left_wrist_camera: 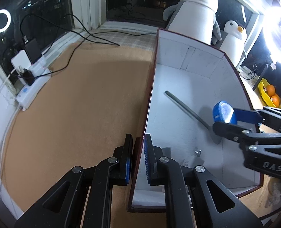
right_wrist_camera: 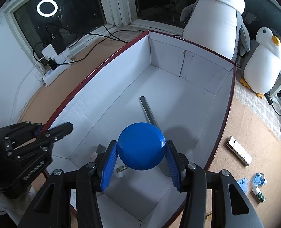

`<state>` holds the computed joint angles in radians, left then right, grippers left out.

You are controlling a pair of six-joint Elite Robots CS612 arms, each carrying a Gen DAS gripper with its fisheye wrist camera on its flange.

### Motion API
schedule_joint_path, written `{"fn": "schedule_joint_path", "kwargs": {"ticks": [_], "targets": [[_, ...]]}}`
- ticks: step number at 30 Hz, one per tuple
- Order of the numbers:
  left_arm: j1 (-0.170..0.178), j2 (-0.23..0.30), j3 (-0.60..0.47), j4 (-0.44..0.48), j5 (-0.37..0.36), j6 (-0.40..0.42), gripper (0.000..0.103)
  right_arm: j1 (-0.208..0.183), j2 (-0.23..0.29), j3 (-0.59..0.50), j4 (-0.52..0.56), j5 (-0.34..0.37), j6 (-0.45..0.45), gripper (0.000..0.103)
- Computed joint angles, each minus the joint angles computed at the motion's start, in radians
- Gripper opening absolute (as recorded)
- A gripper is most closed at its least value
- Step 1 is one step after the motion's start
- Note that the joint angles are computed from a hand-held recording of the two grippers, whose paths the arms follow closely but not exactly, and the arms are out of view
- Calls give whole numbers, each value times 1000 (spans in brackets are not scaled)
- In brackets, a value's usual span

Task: Organize rigid objects
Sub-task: 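Carry the blue container into the box and open the right gripper, then move the right tool back over the remaining items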

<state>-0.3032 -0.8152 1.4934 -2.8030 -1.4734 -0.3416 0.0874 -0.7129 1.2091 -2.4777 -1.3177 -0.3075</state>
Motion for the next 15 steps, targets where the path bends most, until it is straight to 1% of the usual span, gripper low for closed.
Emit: {"fn": "schedule_joint_path", "kwargs": {"ticks": [3, 8, 15], "targets": [[0, -4, -1, 2, 3, 11, 6, 1, 3, -5, 5, -3, -5, 46], [-1, -6, -3, 19, 12, 30, 5, 4, 6, -10, 11, -8, -12, 47], [-4, -10, -4, 30, 24, 35, 5, -7, -8, 9, -31, 35, 13, 47]]}}
